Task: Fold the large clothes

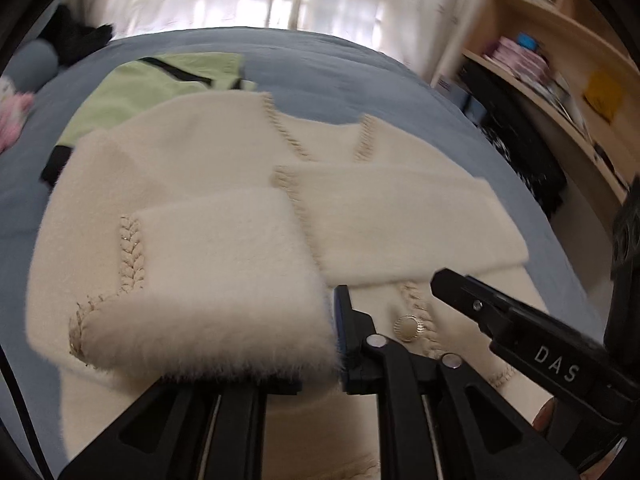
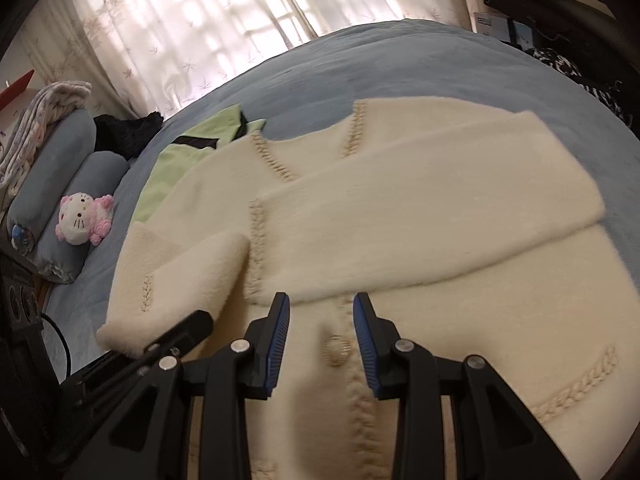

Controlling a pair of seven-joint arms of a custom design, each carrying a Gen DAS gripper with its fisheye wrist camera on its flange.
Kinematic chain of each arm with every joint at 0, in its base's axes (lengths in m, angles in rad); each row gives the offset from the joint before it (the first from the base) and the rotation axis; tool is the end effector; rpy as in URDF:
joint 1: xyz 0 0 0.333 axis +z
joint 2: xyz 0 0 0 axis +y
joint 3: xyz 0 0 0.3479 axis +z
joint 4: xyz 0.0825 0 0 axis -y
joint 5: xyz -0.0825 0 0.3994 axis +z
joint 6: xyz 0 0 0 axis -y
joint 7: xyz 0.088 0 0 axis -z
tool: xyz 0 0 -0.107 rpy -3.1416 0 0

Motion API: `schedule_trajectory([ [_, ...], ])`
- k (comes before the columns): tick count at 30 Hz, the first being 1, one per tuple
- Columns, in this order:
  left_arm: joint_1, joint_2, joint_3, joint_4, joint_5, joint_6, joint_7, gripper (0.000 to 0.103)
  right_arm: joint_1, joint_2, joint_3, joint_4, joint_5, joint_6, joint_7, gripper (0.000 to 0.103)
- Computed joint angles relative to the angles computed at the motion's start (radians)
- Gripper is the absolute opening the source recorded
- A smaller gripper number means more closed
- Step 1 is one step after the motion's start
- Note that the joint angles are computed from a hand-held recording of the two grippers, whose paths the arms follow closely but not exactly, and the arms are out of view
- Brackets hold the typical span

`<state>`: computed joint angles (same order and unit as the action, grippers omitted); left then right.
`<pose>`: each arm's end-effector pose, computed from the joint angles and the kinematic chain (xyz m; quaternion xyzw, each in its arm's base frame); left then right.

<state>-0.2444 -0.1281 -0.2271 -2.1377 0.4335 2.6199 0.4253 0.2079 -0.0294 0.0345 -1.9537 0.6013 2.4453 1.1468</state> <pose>0.4986 -0.2710 0.5522 -0.7731 0.5375 -0.2935 0.1649 0.5873 0.1461 0.5735 -0.7558 0.5567 -0.0344 0.3431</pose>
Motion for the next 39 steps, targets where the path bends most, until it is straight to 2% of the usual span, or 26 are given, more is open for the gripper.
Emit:
schedule_trajectory([
  [1,-0.010,0.008,0.010,-0.004,-0.055,0.015,0.040,0.033,-0.002,0.002,-0.003,0.003,0.007,-0.006,-0.004,0.033],
  [2,-0.021,0.010,0.024,-0.016,-0.133,0.043,0.087,0.051,-0.006,0.007,-0.008,0.012,0.019,-0.025,-0.011,0.033],
  [3,-0.027,0.002,0.034,-0.036,-0.198,0.073,0.111,0.065,-0.010,0.010,-0.011,0.019,0.031,-0.045,-0.020,0.033],
  [5,-0.033,-0.029,0.046,-0.078,-0.273,0.116,0.130,0.070,-0.016,0.009,-0.015,0.025,0.055,-0.075,-0.051,0.033],
  [9,-0.085,-0.111,0.100,-0.165,-0.448,0.185,0.219,0.074,-0.017,-0.001,-0.013,0.025,0.075,-0.102,-0.110,0.034],
  [10,-0.096,-0.126,0.110,-0.177,-0.472,0.191,0.234,0.076,-0.016,-0.003,-0.011,0.023,0.076,-0.103,-0.117,0.039],
  [11,-0.107,-0.147,0.118,-0.191,-0.491,0.191,0.245,0.079,-0.014,-0.008,-0.010,0.019,0.083,-0.104,-0.126,0.050],
  [13,-0.122,-0.181,0.129,-0.216,-0.508,0.203,0.256,0.081,-0.010,-0.022,-0.009,0.006,0.117,-0.101,-0.153,0.061],
  [14,-0.133,-0.203,0.135,-0.230,-0.514,0.206,0.264,0.082,-0.009,-0.027,-0.009,0.002,0.127,-0.101,-0.164,0.061],
  [19,-0.098,-0.317,0.105,-0.294,-0.431,0.167,0.159,0.082,0.007,-0.051,-0.002,-0.008,0.146,-0.119,-0.232,0.061],
  [24,0.008,-0.437,0.021,-0.323,-0.253,-0.006,-0.040,0.082,0.036,-0.065,0.012,-0.009,0.124,-0.190,-0.355,0.061],
  [26,0.016,-0.473,0.020,-0.333,-0.213,-0.063,-0.091,0.082,0.053,-0.081,0.027,-0.030,0.082,-0.179,-0.427,0.061],
  [29,0.023,-0.512,0.020,-0.342,-0.166,-0.155,-0.148,0.082,0.087,-0.118,0.056,-0.093,0.010,-0.098,-0.545,0.061],
  [31,0.018,-0.533,0.030,-0.357,-0.148,-0.185,-0.171,0.082,0.107,-0.130,0.066,-0.118,-0.006,-0.056,-0.594,0.061],
  [34,0.000,-0.567,0.053,-0.391,-0.148,-0.192,-0.196,0.082,0.128,-0.118,0.092,-0.140,-0.082,0.031,-0.612,0.061],
  [36,-0.011,-0.578,0.061,-0.402,-0.151,-0.200,-0.204,0.082,0.132,-0.103,0.114,-0.157,-0.182,0.118,-0.569,0.061],
  [37,-0.014,-0.573,0.063,-0.403,-0.150,-0.197,-0.206,0.082,0.133,-0.090,0.124,-0.162,-0.240,0.162,-0.543,0.058],
  [38,-0.019,-0.568,0.067,-0.402,-0.150,-0.200,-0.202,0.082,0.139,-0.085,0.121,-0.162,-0.253,0.178,-0.539,0.034],
  [39,-0.022,-0.562,0.070,-0.401,-0.151,-0.205,-0.198,0.082,0.145,-0.074,0.115,-0.141,-0.250,0.158,-0.541,0.018],
])
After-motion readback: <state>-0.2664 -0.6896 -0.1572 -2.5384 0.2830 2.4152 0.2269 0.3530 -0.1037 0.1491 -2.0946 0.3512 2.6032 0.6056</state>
